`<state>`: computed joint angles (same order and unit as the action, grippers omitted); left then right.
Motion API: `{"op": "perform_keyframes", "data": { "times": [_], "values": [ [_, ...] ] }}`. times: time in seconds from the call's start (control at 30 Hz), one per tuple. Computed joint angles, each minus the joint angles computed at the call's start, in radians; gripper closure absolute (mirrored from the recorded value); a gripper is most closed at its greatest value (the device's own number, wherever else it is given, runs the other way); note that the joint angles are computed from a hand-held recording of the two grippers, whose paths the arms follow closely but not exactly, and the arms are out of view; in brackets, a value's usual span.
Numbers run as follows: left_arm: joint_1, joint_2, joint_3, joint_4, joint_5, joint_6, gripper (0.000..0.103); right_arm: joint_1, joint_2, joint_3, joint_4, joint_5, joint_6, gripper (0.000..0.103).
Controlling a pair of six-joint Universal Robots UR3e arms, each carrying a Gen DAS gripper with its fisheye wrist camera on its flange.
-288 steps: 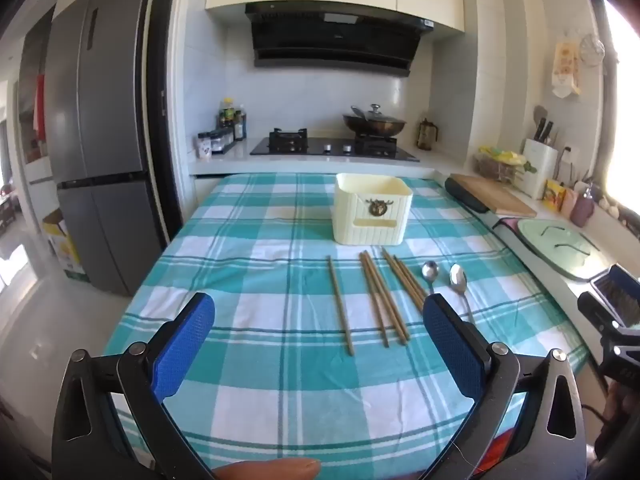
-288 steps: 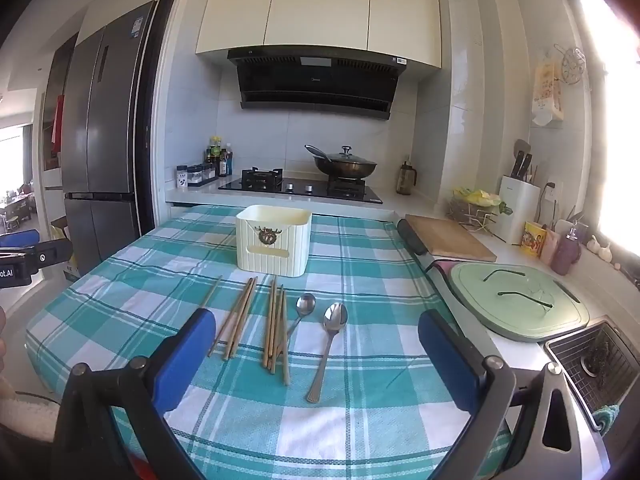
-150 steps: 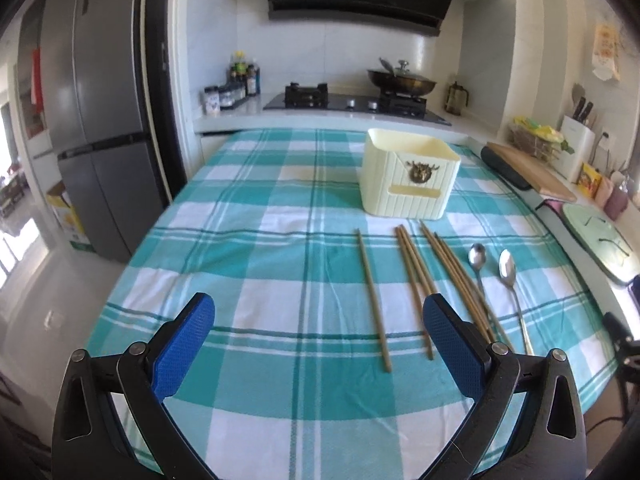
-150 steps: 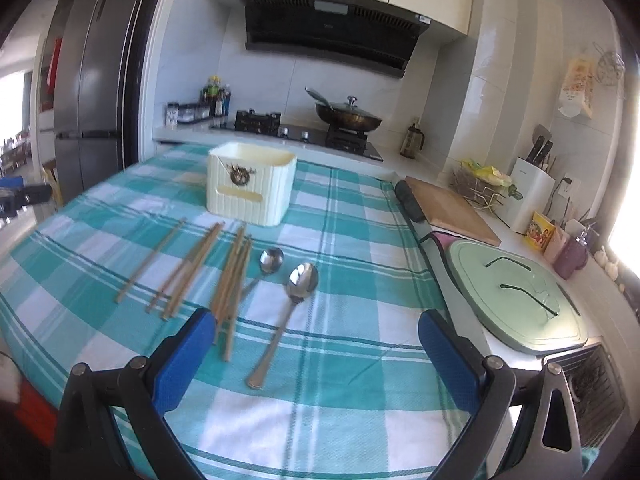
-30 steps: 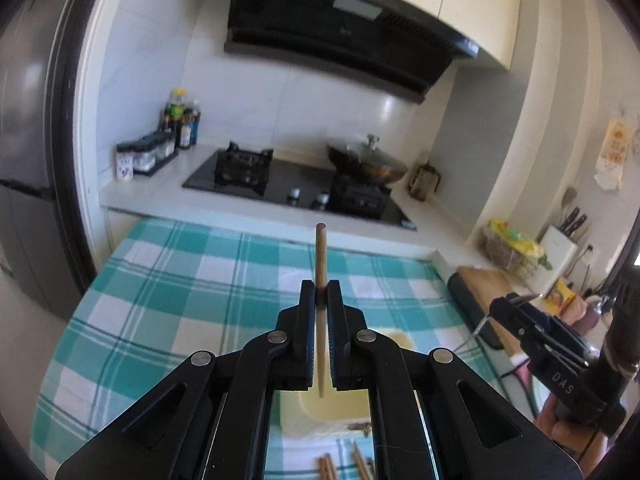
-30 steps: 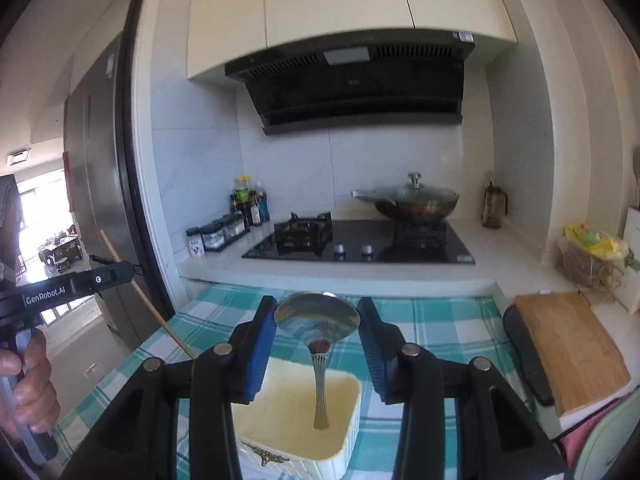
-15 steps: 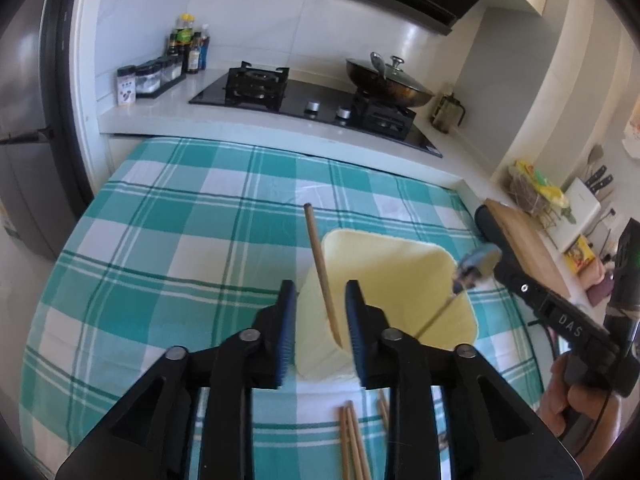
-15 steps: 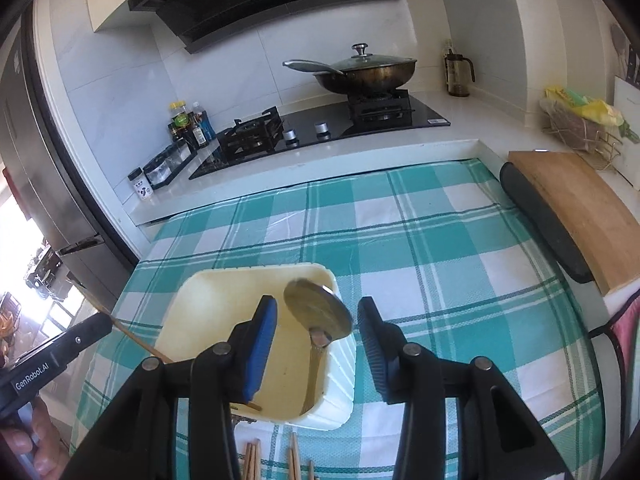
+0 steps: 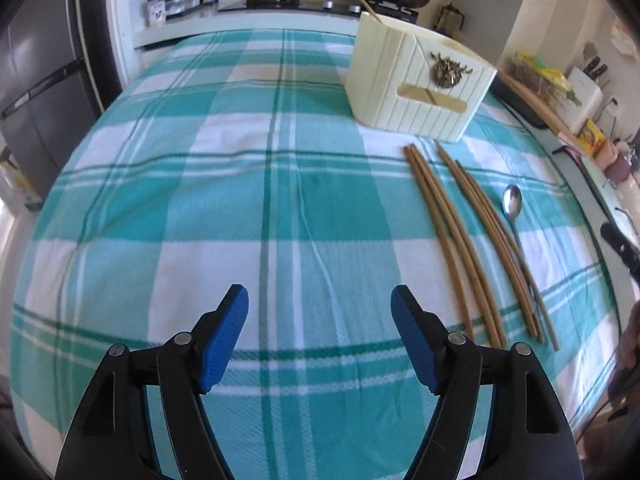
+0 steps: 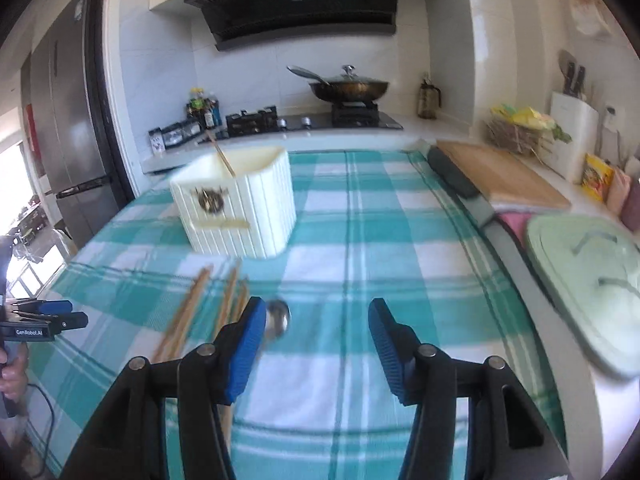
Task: Organize utensils
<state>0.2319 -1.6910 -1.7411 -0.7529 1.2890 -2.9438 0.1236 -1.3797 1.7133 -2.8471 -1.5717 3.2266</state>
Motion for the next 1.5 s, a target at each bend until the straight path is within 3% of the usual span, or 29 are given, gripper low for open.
{"op": "perform_keyframes", "data": {
  "times": [0.1, 0.27, 0.5, 0.73, 0.87, 1.1, 1.23, 1.37, 1.43, 1.47, 1.5],
  "values": [
    [-0.022, 0.041, -0.100, 0.094, 0.007, -0.063, 0.027, 0.003, -0.050, 0.171, -0.066, -0.050, 0.030, 0.048],
    [-0.057, 0.070, -0.161, 0.133, 0.025, -0.092, 0.027, -0.010, -0.083, 0.275, -0.103, -0.039, 0.018, 0.048],
    [-0.102, 0.069, -0.169, 0.144, 0.061, -0.104, 0.027, 0.037, -0.048, 0.282, -0.142, -0.038, 0.043, 0.048],
    [-0.145, 0.006, -0.100, 0.132, 0.078, -0.105, 0.027, 0.057, -0.012, 0.227, -0.079, -0.042, 0.050, 0.048],
    [-0.201, -0.083, 0.003, 0.129, 0.134, -0.105, 0.027, 0.057, 0.045, 0.114, 0.011, -0.026, 0.051, 0.048],
    [-0.285, -0.202, 0.135, 0.121, 0.223, -0.102, 0.027, 0.094, 0.273, -0.243, 0.197, -0.007, 0.043, 0.049],
    [-0.302, -0.224, 0.137, 0.157, 0.249, -0.106, 0.026, 0.112, 0.387, -0.425, 0.315, -0.038, 0.028, 0.049],
    [-0.311, -0.258, 0.182, 0.120, 0.270, -0.119, 0.024, 0.140, 0.421, -0.478, 0.350, -0.092, -0.021, 0.049],
    [-0.310, -0.258, 0.176, 0.135, 0.260, -0.124, 0.031, 0.138, 0.413, -0.464, 0.345, -0.092, -0.029, 0.050],
    [-0.311, -0.255, 0.178, 0.132, 0.252, -0.120, 0.042, 0.140, 0.409, -0.460, 0.347, -0.101, -0.035, 0.052],
    [-0.312, -0.251, 0.178, 0.129, 0.247, -0.112, 0.062, 0.141, 0.398, -0.449, 0.348, -0.108, -0.038, 0.055]
  ]
}}
